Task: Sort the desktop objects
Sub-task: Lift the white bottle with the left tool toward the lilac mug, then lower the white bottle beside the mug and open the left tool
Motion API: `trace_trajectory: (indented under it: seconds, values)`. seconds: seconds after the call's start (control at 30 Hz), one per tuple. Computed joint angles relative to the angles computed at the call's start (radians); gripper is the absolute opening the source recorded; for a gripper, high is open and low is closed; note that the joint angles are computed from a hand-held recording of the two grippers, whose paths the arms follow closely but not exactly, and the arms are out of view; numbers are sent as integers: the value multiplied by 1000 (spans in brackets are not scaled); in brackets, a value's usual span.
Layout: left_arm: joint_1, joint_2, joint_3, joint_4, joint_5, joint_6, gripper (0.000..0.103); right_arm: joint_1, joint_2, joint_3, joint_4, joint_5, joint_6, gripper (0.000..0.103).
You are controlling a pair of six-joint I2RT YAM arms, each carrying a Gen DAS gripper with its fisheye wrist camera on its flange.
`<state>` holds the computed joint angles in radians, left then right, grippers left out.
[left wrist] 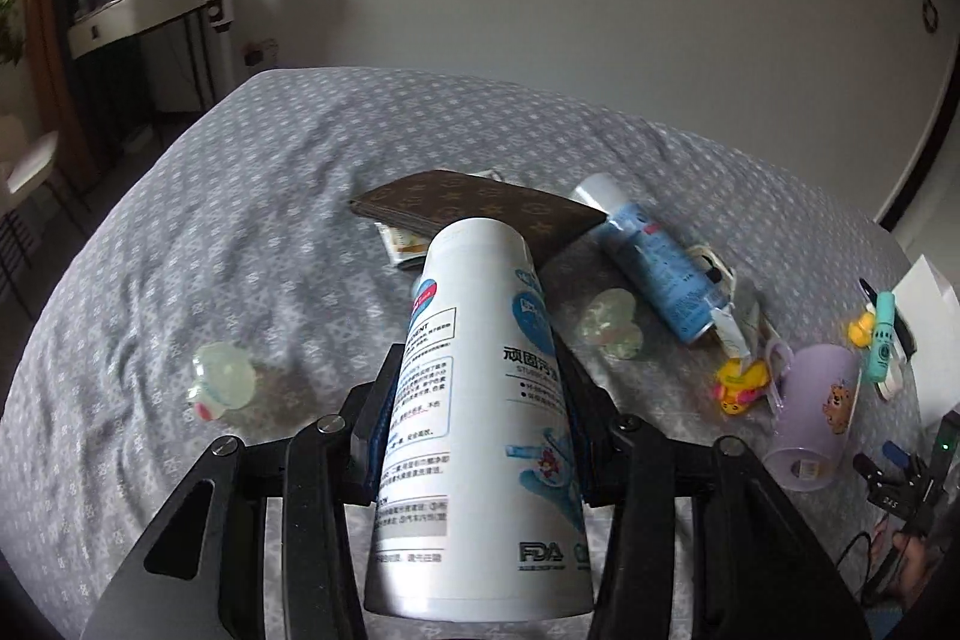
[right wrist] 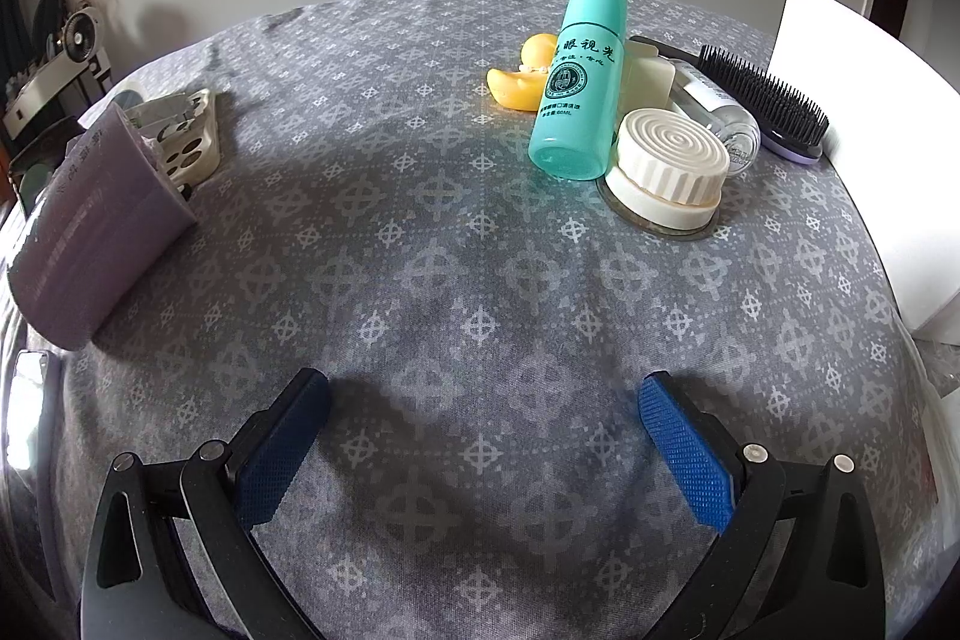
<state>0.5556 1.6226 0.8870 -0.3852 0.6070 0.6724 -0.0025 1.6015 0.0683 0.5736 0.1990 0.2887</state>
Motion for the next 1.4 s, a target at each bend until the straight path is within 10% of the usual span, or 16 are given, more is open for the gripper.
trace_trajectory:
  seconds: [0.4, 0.8, 1.0, 1.4]
  values:
    - [-531, -116, -130, 128, -119, -270, 43, 2, 5, 1, 4, 1, 2, 103]
    - [-729, -55, -135, 169, -223, -337, 44, 7, 7, 1, 5, 4, 6, 103]
    - [-729, -140, -153, 152, -213, -356, 82, 9, 6, 1, 4, 5, 8, 103]
    - [-226, -155, -60, 18, -113, -118, 102, 20, -1, 2, -6, 12, 18, 103]
